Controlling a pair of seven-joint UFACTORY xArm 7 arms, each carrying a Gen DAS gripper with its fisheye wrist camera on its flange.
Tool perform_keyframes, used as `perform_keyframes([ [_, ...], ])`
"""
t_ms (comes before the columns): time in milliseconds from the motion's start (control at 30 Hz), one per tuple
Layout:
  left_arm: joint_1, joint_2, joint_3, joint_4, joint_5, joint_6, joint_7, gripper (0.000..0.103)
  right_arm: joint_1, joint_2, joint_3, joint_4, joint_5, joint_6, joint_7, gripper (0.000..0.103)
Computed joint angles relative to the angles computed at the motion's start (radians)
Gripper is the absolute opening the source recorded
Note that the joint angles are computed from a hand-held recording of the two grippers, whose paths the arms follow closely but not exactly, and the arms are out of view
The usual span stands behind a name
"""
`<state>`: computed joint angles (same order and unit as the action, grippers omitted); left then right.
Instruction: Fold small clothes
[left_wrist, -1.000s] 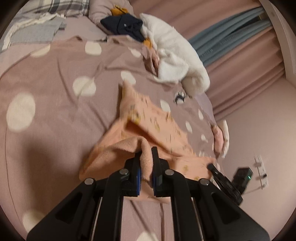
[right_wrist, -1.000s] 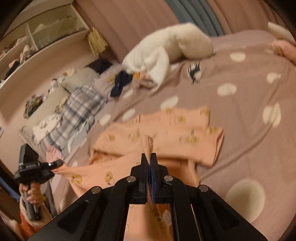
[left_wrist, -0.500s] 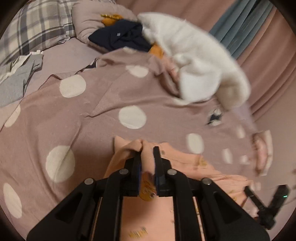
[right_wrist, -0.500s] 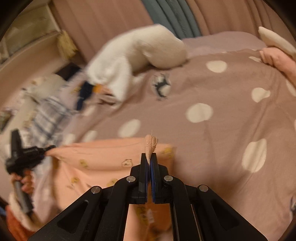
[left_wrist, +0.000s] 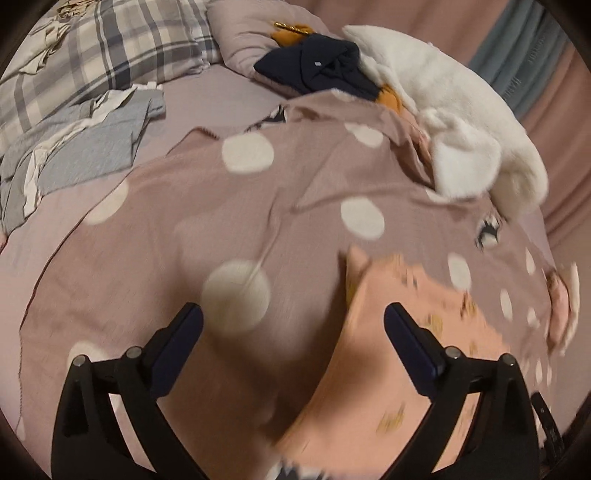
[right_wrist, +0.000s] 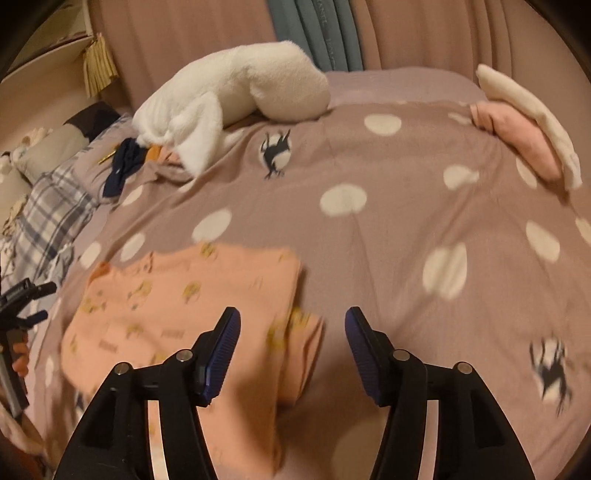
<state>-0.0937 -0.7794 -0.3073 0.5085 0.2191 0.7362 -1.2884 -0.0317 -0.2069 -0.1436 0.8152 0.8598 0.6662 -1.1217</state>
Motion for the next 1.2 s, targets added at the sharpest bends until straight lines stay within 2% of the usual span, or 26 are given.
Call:
perform_keyframes([
  [133,-0.050,-0.083,-0.041,-0.034,-0.030,0.104,-0.032,0.102,-0.007,-0.060,0.009,-0.065,-0.090,0.008,0.027,0.064],
  [233,-0.112,-0.139,-0.049,-0.066,-0.066,0.116,-0.051,0.102,-0.020,-0.111,0.011,-0.108,-0.187,0.011,0.109,0.065],
  [267,-0.133,-0.148,-0.046,-0.073,-0.075,0.112,-0.044,0.102,-0.022,-0.138,0.002,-0.126,-0.201,0.018,0.127,0.068],
  [300,-0.152,-0.154,-0.050,-0.076,-0.084,0.117,-0.038,0.102,-0.022,-0.169,-0.018,-0.140,-0.202,0.045,0.137,0.077],
  [367,-0.185,-0.153,-0.079,-0.068,-0.098,0.151,-0.042,0.102,-0.020,-0.218,-0.049,-0.164,-0.203,0.084,0.151,0.087],
  [433,-0.217,-0.159,-0.098,-0.084,-0.117,0.130,-0.065,0.102,-0.017,-0.264,-0.073,-0.194,-0.207,0.108,0.151,0.088],
  [500,-0.274,-0.170,-0.093,-0.126,-0.164,0.059,-0.087,0.103,-0.020,-0.281,-0.096,-0.204,-0.222,0.164,0.169,0.088],
  [600,-0.364,-0.133,-0.067,-0.190,-0.241,-0.108,-0.087,0.103,-0.020,-0.278,-0.131,-0.206,-0.219,0.275,0.175,0.088],
  [700,-0.363,-0.046,-0.088,-0.169,-0.232,-0.162,-0.092,0.102,-0.023,-0.243,-0.136,-0.198,-0.230,0.396,0.144,0.088],
  [867,-0.352,0.049,-0.066,-0.201,-0.239,-0.400,-0.108,0.103,-0.036,-0.192,-0.097,-0.215,-0.188,0.418,0.150,0.088],
  [967,-0.339,0.110,-0.024,-0.198,-0.232,-0.475,-0.075,0.103,-0.042,-0.101,-0.094,-0.176,-0.127,0.475,0.165,0.088],
  [1000,-0.340,0.105,-0.017,-0.205,-0.234,-0.483,-0.070,0.102,-0.049,-0.083,-0.089,-0.169,-0.108,0.490,0.163,0.088],
  [1200,-0.330,0.097,0.045,-0.258,-0.276,-0.660,-0.051,0.102,-0.094,0.021,-0.064,-0.108,0.061,0.572,0.149,0.088],
])
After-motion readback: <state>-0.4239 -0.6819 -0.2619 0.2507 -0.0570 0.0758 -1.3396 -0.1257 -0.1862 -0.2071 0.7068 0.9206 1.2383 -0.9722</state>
